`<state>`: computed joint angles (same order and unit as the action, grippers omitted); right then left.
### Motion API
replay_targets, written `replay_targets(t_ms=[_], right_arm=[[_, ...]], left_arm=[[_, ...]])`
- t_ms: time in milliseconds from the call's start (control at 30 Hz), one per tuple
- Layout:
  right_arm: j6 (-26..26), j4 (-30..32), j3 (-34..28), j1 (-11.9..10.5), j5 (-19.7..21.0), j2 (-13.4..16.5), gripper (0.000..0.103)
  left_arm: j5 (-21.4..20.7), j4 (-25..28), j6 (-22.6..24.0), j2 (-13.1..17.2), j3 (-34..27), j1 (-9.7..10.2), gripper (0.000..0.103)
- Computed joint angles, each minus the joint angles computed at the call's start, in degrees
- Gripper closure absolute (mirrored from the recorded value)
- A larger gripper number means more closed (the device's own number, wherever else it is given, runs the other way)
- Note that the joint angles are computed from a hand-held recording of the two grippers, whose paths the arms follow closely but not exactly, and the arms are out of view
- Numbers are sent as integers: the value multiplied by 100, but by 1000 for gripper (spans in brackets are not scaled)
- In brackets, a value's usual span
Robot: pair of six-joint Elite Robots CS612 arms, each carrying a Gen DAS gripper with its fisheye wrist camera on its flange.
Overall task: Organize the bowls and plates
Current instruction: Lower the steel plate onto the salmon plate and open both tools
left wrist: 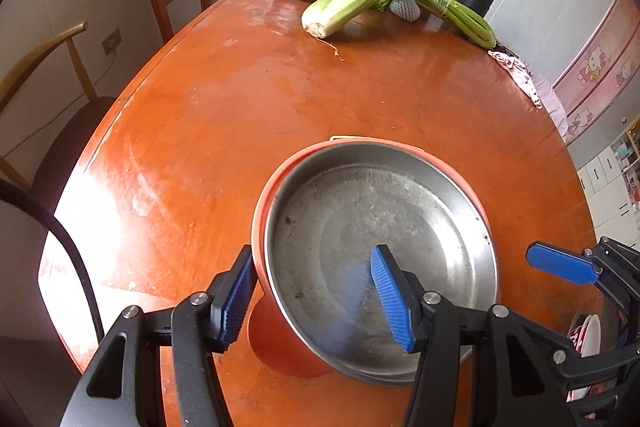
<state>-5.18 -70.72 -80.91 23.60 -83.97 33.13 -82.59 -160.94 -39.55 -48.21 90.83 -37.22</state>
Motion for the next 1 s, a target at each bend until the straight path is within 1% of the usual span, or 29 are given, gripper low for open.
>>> replay_targets(t_ms=[133,467,733,800,867,1000], right_arm=[[71,41,19,-30,19,-2,42],[135,187,49,-70,39,3,42],[222,195,26,-115,-14,8,42],[246,165,-26,-133,-22,25,42],[309,126,-100,-161,-14,46,42],[421,-17,-420,-235,-15,151,42]], left_arm=[[-51,24,54,43,-79,-19,45],[-10,205,186,173,-348,-106,45],[-42,269,272,251,-494,-128,45],[-47,245,223,243,-483,-123,45],[30,131,175,213,-434,-127,45],[379,-43,104,50,-253,-178,45]])
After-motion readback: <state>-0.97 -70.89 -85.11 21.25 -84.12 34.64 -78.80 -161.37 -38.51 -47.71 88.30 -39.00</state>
